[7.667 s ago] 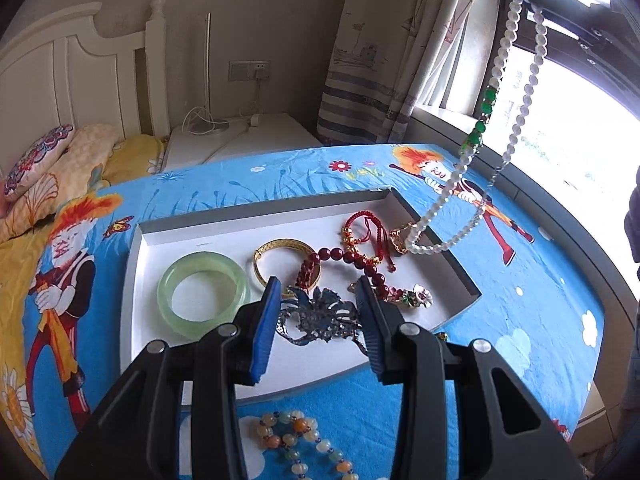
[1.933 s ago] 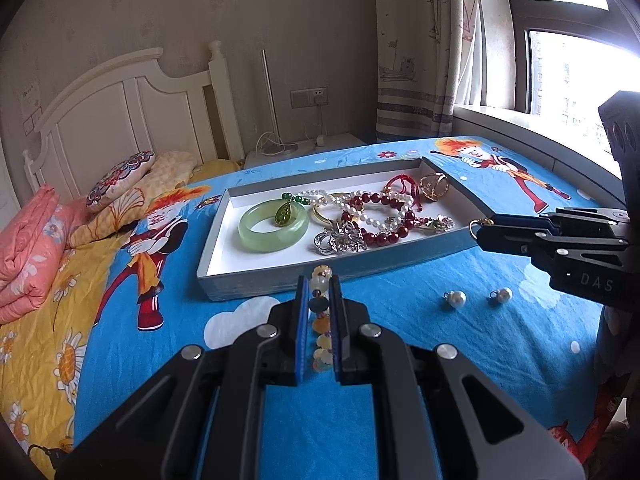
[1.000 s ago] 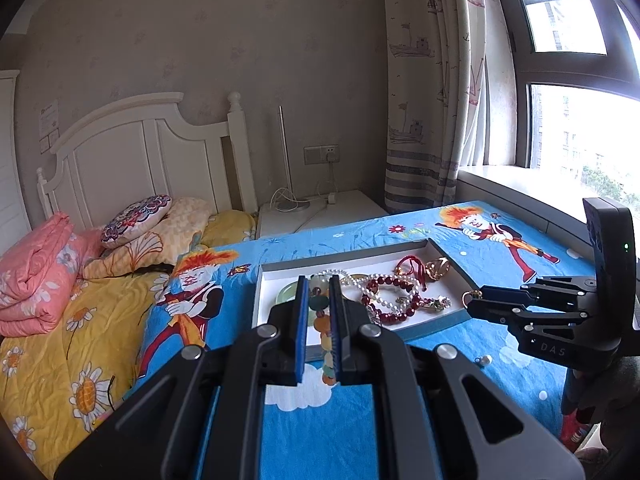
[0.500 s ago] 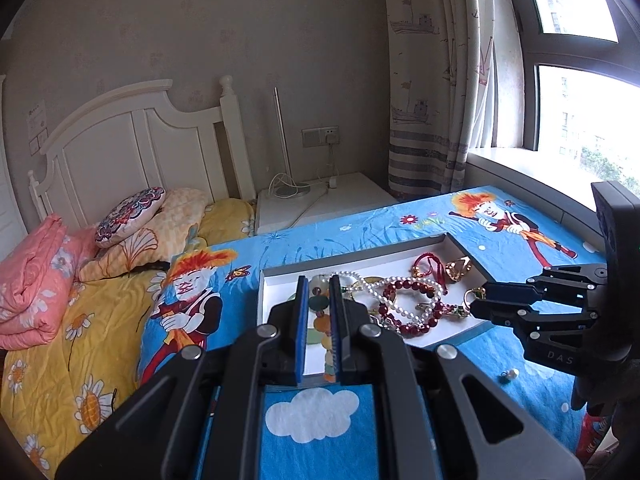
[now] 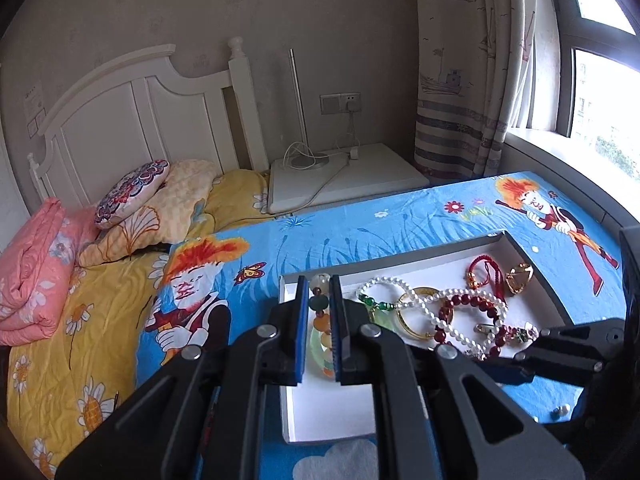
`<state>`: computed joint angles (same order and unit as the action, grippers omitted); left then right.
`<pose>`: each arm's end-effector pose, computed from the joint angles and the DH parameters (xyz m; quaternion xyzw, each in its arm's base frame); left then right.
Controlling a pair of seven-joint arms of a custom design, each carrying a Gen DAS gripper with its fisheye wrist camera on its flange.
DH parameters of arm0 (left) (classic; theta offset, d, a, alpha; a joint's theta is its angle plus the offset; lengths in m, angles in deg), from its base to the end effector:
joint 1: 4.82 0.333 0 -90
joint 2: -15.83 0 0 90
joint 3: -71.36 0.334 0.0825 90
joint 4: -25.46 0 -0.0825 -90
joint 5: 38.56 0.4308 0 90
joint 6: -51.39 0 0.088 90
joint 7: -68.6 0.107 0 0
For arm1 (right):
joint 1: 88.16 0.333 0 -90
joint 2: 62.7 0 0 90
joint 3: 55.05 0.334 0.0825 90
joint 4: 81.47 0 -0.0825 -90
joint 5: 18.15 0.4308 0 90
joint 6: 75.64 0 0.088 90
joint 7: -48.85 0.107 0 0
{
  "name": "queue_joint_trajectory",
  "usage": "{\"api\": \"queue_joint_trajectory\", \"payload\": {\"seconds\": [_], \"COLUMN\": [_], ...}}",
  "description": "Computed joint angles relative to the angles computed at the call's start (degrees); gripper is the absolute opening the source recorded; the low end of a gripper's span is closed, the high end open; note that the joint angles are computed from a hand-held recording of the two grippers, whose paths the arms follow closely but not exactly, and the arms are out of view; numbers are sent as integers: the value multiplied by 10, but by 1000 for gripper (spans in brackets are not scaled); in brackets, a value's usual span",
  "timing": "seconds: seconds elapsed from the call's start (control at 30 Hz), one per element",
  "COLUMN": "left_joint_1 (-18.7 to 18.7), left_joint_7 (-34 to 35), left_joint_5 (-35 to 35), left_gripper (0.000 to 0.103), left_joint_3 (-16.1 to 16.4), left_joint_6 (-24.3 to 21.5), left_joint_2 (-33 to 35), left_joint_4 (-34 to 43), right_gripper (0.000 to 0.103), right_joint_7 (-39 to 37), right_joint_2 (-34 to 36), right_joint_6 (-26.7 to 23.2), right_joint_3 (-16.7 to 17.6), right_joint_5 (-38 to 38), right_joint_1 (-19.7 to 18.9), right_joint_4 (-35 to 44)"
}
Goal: Organize jewelry
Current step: 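Carry the bead bracelet into the tray with the left tool while the right tool carries the ring there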
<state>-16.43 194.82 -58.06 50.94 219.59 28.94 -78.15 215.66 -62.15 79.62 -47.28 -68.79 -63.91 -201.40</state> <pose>0.6263 -0.3411 0.5261 -0.3175 0.8344 -0.3927 0.2209 0.5161 0.3546 0.4701 -0.6243 0.6747 -0.2383 0.3136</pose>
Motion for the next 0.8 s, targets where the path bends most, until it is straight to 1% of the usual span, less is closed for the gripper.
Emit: {"api": "queue_joint_trajectory", "payload": {"seconds": [0.07,0.1,0.33,0.5,0.63,0.73,0.77,0.8], "left_joint_1": [-1,-7,-45,-51,-60,-58,-56,-54], "left_joint_7": [-1,-10,-94,-137,-170,-179,-180,-180], "left_joint_5": [2,12,107,143,176,188,190,190], "left_gripper": [9,9,9,9,9,10,17,24], "left_joint_3": [-1,4,40,48,60,59,59,56], "left_joint_6": [-16,-20,-36,-47,-59,-69,-69,-72], "left_joint_2": [20,28,76,102,119,128,128,128], "left_joint_4": [28,38,101,131,153,163,162,162], "right_gripper": [24,24,24,24,24,25,26,30], "right_joint_7": [-20,-28,-60,-81,-82,-73,-70,-73], "right_joint_2": [18,26,69,82,92,95,95,93], "right_joint_6": [4,5,10,4,1,5,8,16], "right_joint_3": [-1,-3,-22,-31,-37,-44,-45,-46], "right_joint_5": [20,28,70,90,100,96,95,101], "right_joint_1": [0,2,20,32,38,44,44,42], "right_joint_4": [17,25,67,80,89,91,91,86]}}
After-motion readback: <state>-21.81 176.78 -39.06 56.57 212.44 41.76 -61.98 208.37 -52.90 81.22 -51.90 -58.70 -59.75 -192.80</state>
